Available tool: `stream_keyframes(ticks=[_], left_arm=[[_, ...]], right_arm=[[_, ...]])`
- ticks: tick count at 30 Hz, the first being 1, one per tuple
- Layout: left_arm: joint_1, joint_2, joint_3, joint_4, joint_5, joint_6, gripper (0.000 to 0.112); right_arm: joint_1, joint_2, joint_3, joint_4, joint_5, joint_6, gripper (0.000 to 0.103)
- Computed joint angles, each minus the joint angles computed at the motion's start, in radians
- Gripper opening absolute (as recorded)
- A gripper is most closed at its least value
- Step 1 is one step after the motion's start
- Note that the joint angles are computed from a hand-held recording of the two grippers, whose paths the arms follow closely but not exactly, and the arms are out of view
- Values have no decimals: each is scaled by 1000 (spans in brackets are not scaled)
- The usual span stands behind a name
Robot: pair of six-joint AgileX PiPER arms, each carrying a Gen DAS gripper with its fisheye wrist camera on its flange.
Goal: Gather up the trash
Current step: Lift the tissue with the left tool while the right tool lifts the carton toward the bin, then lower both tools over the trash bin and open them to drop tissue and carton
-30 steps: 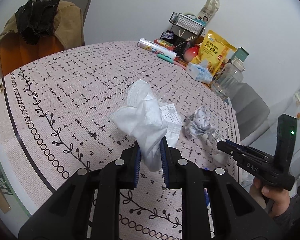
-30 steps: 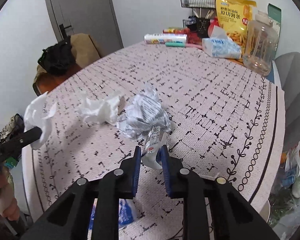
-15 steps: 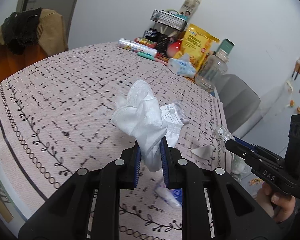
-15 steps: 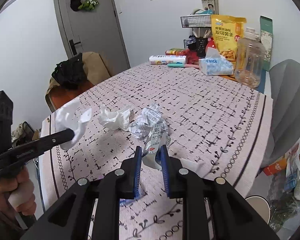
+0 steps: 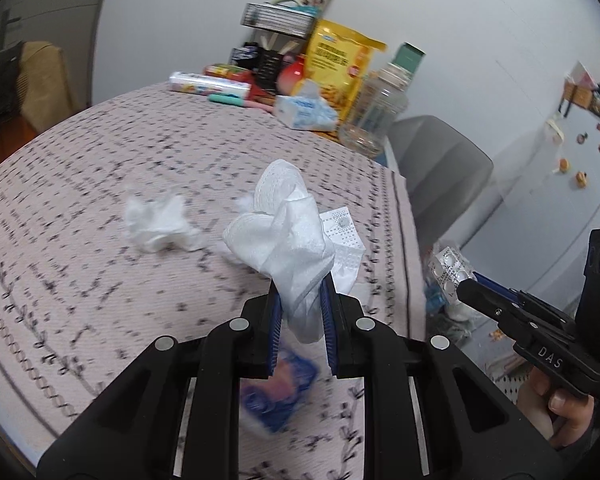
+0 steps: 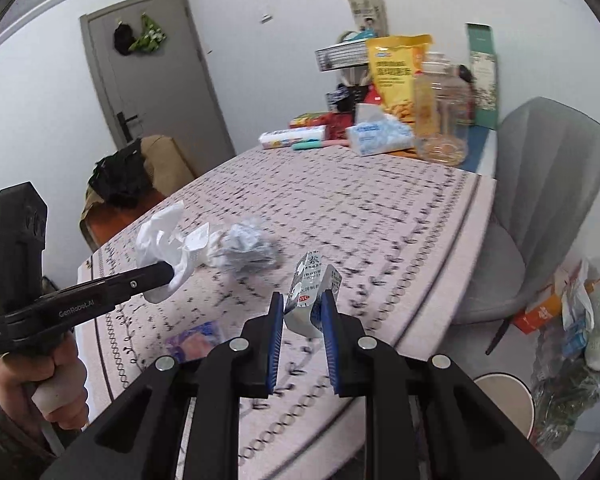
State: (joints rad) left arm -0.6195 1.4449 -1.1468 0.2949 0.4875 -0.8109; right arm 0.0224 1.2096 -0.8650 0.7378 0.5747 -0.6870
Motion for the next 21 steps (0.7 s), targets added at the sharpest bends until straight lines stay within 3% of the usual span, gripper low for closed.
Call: stream_keyframes(ticks=[13,21], left_arm=[[-170,334,-416,-85,119,143,19],[-237,586,-780,-162,260,254,18]], right_arm=[[-511,17,58,250,200,-378,20],[-746,119,33,310,274,-519,20]])
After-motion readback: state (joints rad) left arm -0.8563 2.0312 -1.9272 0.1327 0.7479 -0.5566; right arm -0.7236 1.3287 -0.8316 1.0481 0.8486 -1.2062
